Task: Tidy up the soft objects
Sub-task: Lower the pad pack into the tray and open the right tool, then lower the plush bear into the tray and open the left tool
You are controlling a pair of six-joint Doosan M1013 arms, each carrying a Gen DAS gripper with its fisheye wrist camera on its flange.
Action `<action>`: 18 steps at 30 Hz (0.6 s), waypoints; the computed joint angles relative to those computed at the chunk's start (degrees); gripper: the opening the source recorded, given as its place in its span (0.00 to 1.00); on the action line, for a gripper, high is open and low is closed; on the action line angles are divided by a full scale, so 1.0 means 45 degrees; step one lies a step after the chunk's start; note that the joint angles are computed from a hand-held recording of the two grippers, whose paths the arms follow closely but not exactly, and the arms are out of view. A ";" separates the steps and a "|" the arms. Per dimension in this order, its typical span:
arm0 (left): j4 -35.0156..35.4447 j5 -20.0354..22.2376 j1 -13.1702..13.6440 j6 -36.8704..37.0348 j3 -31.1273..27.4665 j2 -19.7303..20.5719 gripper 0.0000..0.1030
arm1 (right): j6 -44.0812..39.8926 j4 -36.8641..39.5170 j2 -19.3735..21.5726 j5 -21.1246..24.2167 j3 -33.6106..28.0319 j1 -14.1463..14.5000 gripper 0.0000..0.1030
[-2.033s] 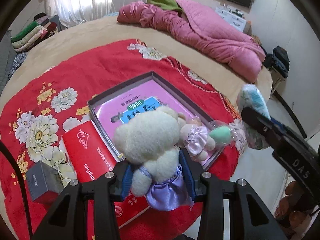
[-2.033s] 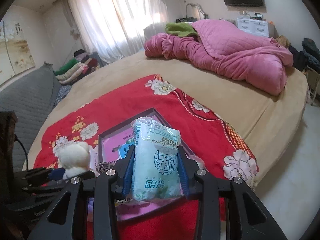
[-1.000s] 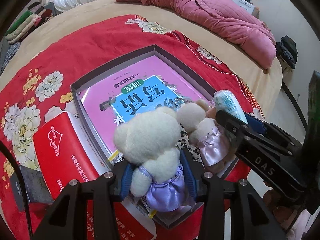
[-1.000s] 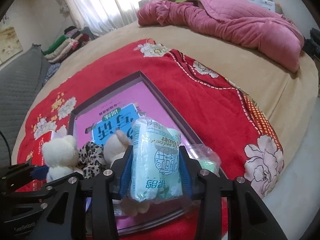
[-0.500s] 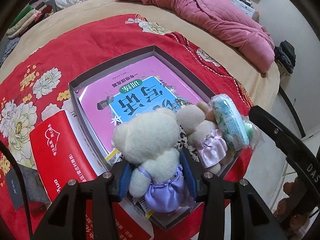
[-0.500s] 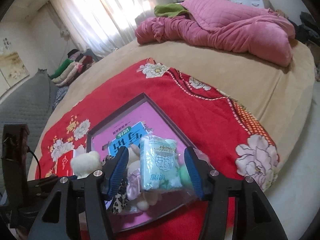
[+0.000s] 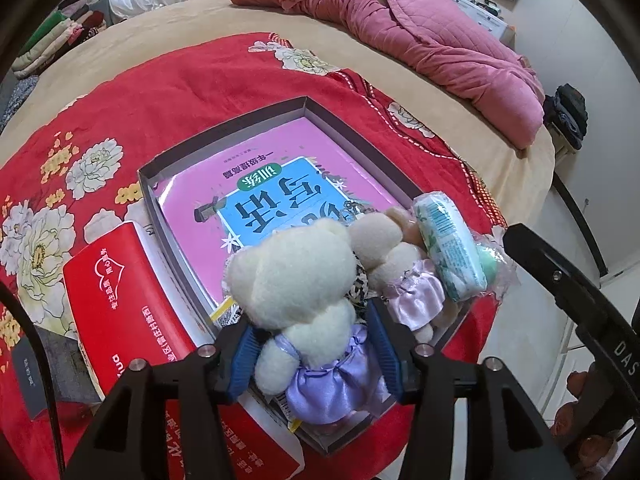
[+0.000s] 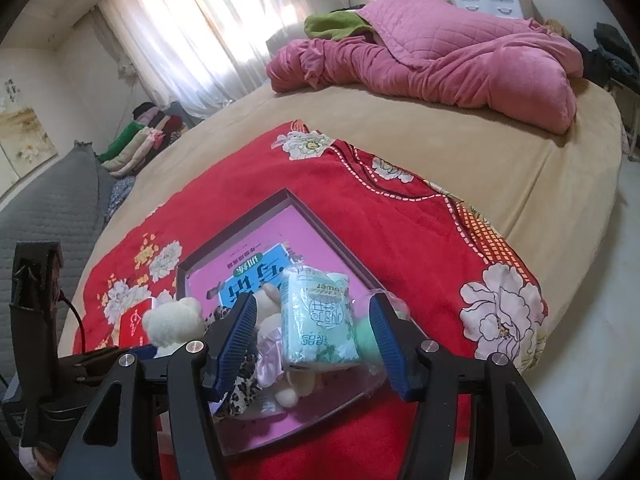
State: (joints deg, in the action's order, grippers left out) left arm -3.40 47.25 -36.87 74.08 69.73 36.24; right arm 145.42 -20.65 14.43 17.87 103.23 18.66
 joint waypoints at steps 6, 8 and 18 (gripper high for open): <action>0.0055 -0.0213 0.0031 -0.0125 0.0139 -0.0097 0.63 | 0.0154 -0.0098 -0.0053 0.0025 0.0036 -0.0002 0.59; 0.0004 -0.0354 0.0061 -0.0157 0.0213 -0.0153 0.63 | 0.0347 -0.0280 -0.0103 0.0005 0.0064 0.0004 0.61; 0.0382 -0.1566 0.0196 -0.0965 0.1012 -0.0937 0.81 | 0.0885 -0.1125 -0.0515 0.0216 0.0141 0.0246 0.72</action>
State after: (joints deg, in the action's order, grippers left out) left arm -1.68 40.21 -35.98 69.74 74.28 32.03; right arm 149.40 -25.71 12.11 18.85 103.86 19.76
